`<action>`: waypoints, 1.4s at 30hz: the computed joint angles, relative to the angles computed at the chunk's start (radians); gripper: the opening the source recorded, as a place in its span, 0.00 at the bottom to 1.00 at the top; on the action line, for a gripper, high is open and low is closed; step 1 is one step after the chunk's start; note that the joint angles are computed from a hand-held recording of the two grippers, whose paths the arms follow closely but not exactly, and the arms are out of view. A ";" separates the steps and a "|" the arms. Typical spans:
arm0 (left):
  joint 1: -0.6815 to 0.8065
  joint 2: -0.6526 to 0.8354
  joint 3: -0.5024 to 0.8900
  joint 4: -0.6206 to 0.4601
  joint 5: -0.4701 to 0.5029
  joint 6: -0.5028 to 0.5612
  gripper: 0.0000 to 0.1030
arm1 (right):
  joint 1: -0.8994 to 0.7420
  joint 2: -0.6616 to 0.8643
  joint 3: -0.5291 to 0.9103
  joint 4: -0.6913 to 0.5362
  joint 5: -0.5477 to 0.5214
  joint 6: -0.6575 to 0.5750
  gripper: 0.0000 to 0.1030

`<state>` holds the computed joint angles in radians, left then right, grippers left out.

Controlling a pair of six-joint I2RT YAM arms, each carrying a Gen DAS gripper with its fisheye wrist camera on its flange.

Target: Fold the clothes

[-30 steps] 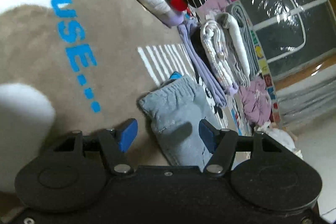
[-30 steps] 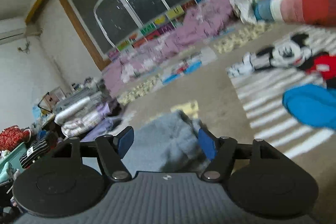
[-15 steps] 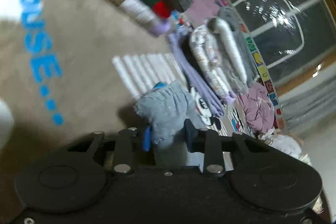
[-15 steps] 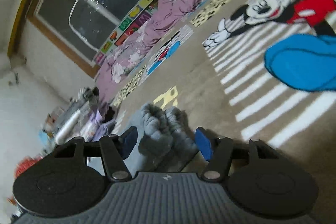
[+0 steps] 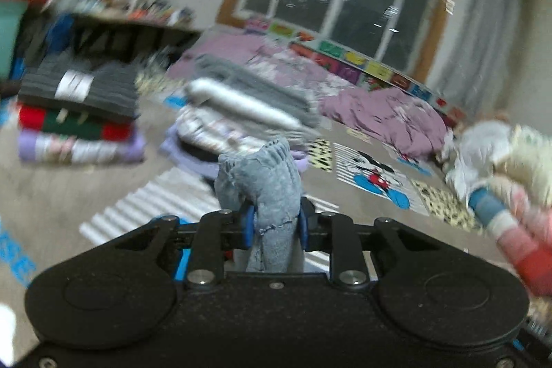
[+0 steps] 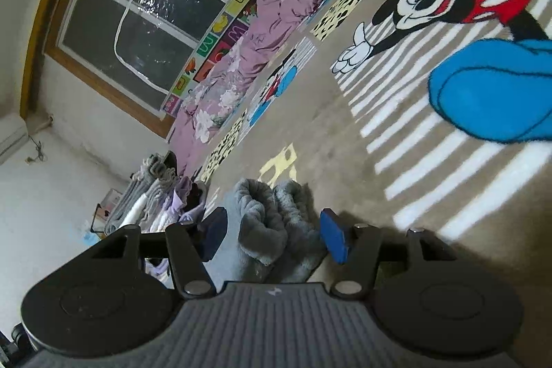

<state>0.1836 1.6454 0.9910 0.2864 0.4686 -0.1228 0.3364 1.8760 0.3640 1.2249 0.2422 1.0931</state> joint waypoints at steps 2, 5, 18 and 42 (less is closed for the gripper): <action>-0.048 -0.039 -0.040 0.033 -0.037 0.049 0.20 | -0.007 0.005 -0.005 0.017 -0.007 0.010 0.59; -0.125 -0.078 -0.092 0.087 -0.081 0.115 0.20 | -0.017 0.017 -0.013 0.050 -0.018 0.023 0.59; -0.473 -0.057 -0.212 0.282 -0.288 0.396 0.18 | -0.073 0.062 -0.047 0.170 -0.086 0.065 0.59; -0.753 0.071 -0.350 0.415 -0.402 0.732 0.52 | -0.186 0.136 -0.087 0.329 -0.181 0.097 0.60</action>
